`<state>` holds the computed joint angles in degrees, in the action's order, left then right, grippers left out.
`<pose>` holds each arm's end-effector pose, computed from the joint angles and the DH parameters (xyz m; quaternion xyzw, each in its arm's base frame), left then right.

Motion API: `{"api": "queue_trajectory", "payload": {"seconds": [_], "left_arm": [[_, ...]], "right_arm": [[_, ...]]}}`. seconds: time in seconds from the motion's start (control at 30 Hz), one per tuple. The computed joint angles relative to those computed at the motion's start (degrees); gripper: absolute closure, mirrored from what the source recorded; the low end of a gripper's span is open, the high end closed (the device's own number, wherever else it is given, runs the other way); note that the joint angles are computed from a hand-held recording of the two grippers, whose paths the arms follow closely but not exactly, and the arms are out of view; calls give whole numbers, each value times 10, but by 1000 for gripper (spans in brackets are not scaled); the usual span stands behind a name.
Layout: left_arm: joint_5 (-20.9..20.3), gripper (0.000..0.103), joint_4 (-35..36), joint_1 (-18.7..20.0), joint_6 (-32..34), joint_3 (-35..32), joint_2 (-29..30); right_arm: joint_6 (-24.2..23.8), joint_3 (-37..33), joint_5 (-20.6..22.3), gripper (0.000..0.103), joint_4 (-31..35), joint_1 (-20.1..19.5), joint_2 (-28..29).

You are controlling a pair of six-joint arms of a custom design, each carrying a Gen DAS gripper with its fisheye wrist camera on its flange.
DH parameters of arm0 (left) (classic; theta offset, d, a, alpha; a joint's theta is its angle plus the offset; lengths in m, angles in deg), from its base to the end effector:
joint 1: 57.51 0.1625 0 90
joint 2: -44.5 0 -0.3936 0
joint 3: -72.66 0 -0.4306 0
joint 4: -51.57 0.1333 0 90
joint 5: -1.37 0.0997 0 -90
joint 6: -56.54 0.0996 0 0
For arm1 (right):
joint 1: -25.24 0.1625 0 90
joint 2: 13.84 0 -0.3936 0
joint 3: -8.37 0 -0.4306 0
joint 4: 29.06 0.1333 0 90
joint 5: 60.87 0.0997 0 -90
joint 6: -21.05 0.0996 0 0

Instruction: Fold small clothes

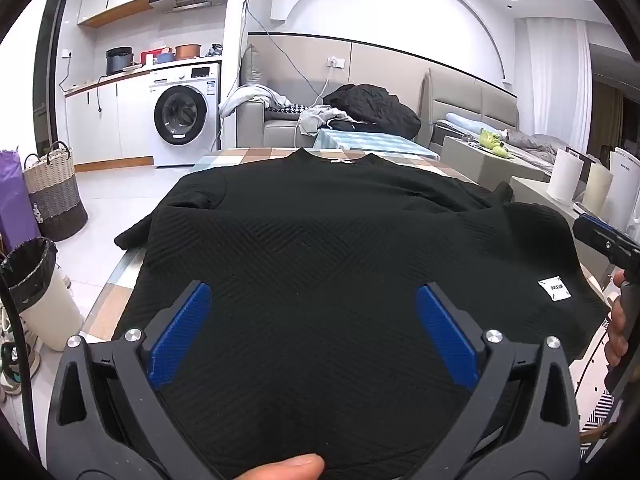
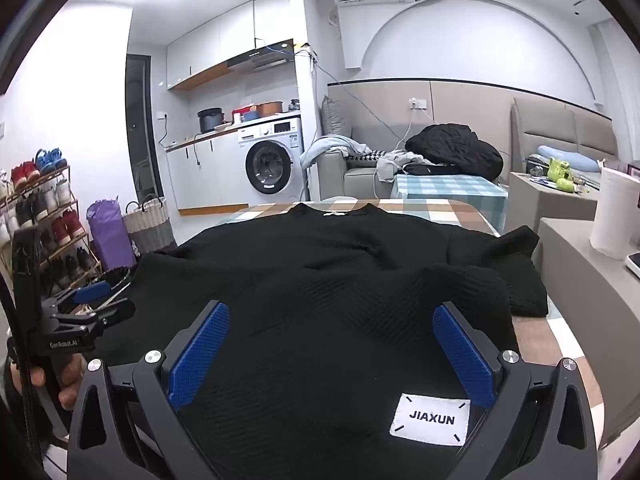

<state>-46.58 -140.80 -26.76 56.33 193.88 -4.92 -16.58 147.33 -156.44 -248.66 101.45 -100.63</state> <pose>-0.3395 -0.4347 0.0394 0.3614 0.8301 -0.3853 0.1785 0.0236 -0.4224 0.2911 0.1312 -0.7688 0.5464 0.3052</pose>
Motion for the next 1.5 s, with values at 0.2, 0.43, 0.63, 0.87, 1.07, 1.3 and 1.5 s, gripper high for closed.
{"api": "queue_trajectory", "payload": {"seconds": [0.2, 0.43, 0.63, 0.87, 1.07, 1.3, 1.5], "left_arm": [[-4, 1, 0, 1, -4, 0, 0], [-7, 1, -1, 1, -1, -1, 0], [-4, 1, -5, 1, 1, 1, 1], [-4, 1, -5, -1, -2, 3, 1], [-4, 1, -6, -1, -2, 3, 1], [-5, 1, -2, -1, -2, -4, 5], [-3, 1, -2, -3, -2, -3, 6]], "right_arm": [[9, -3, -6, 0, 5, 3, -2], [13, -10, -13, 0, 3, 9, 13], [12, -2, 3, 0, 4, -3, 0], [18, -3, 5, 0, 7, -5, -1], [24, 1, 9, 0, 6, -9, -5], [24, 1, 11, 0, 12, -10, -8], [26, 0, 13, 0, 16, -13, -11]]}}
